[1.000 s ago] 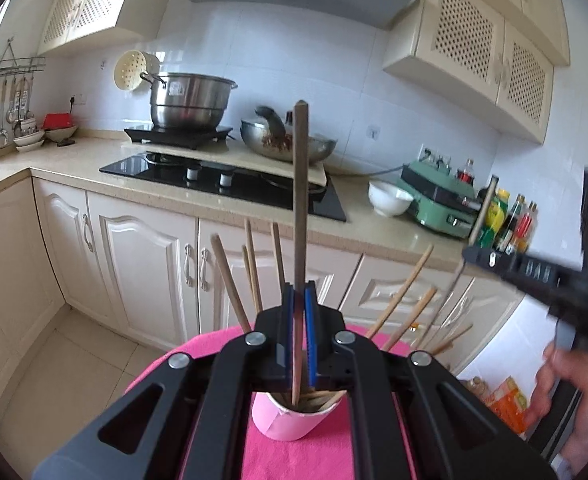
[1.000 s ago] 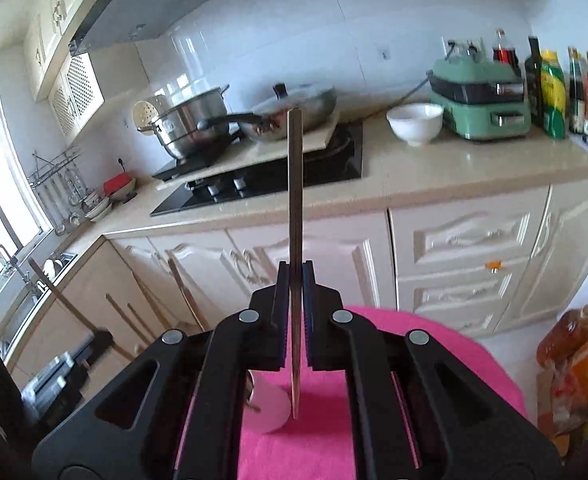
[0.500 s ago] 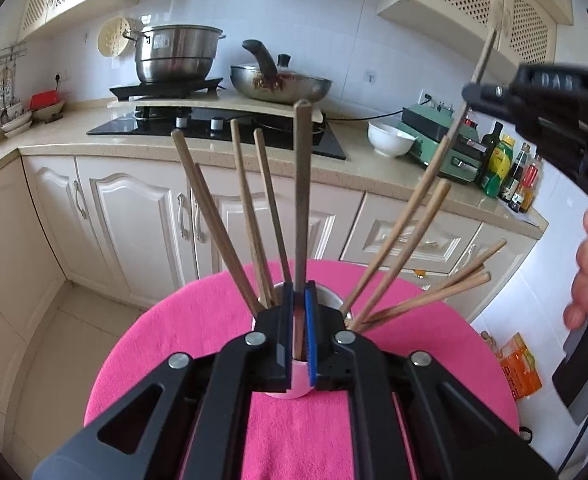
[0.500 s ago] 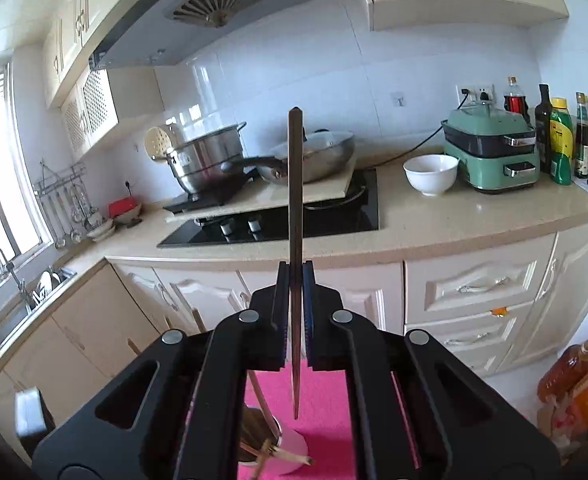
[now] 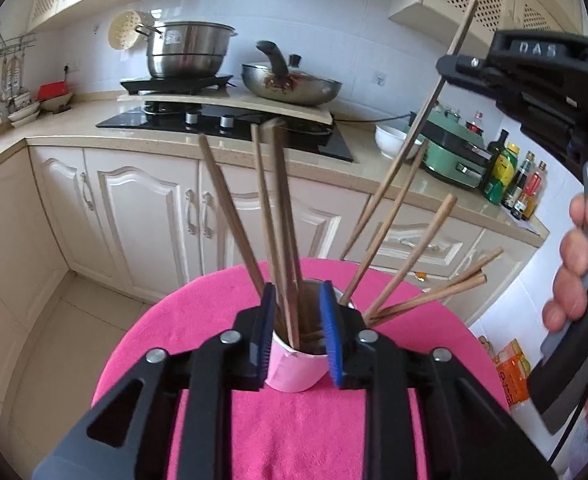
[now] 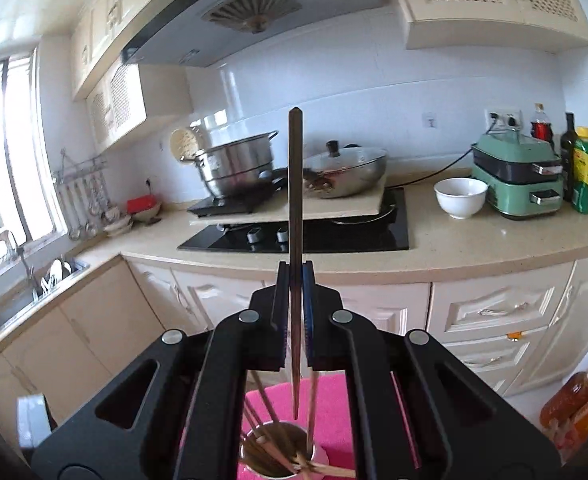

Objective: Organize utensils
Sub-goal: 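Open the left gripper to drop its chopstick into the pink cup, then lower the right gripper's chopstick into the pink cup and open it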

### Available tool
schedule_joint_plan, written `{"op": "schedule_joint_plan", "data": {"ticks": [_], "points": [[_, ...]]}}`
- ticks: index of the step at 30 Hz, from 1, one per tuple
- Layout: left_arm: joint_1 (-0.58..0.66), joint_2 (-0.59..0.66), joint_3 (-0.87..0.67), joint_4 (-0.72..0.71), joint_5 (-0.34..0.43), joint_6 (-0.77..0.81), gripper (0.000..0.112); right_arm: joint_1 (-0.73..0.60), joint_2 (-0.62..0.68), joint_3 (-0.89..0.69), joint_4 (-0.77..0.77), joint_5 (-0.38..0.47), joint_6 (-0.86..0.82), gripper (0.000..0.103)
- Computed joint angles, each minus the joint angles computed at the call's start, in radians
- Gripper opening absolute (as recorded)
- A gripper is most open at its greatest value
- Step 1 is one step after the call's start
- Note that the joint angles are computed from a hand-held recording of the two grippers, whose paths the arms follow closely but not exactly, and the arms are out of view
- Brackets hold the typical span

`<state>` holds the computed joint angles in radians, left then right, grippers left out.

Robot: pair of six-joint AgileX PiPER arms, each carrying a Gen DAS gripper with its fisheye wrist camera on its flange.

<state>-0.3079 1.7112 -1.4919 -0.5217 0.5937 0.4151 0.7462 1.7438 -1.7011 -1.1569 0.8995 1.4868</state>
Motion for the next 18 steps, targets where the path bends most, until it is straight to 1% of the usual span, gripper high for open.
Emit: {"op": "schedule_joint_plan", "data": {"ticks": [4,10,15,18], "points": [[0.013,-0.006,-0.008,0.017,0.004,-0.029,0.024,0.021,0.027,-0.022,0.018,0.012,-0.041,0.007],[0.033,-0.014,-0.023,0.059,0.013,-0.082,0.028,0.039,0.056,-0.034,0.061,0.019,-0.104,0.007],[0.054,-0.006,-0.043,0.057,0.032,-0.091,0.029,0.055,0.056,-0.018,0.088,0.019,-0.136,0.007],[0.061,-0.009,-0.041,0.052,0.033,-0.086,0.029,0.062,0.034,0.018,0.094,0.005,-0.113,0.007]]}}
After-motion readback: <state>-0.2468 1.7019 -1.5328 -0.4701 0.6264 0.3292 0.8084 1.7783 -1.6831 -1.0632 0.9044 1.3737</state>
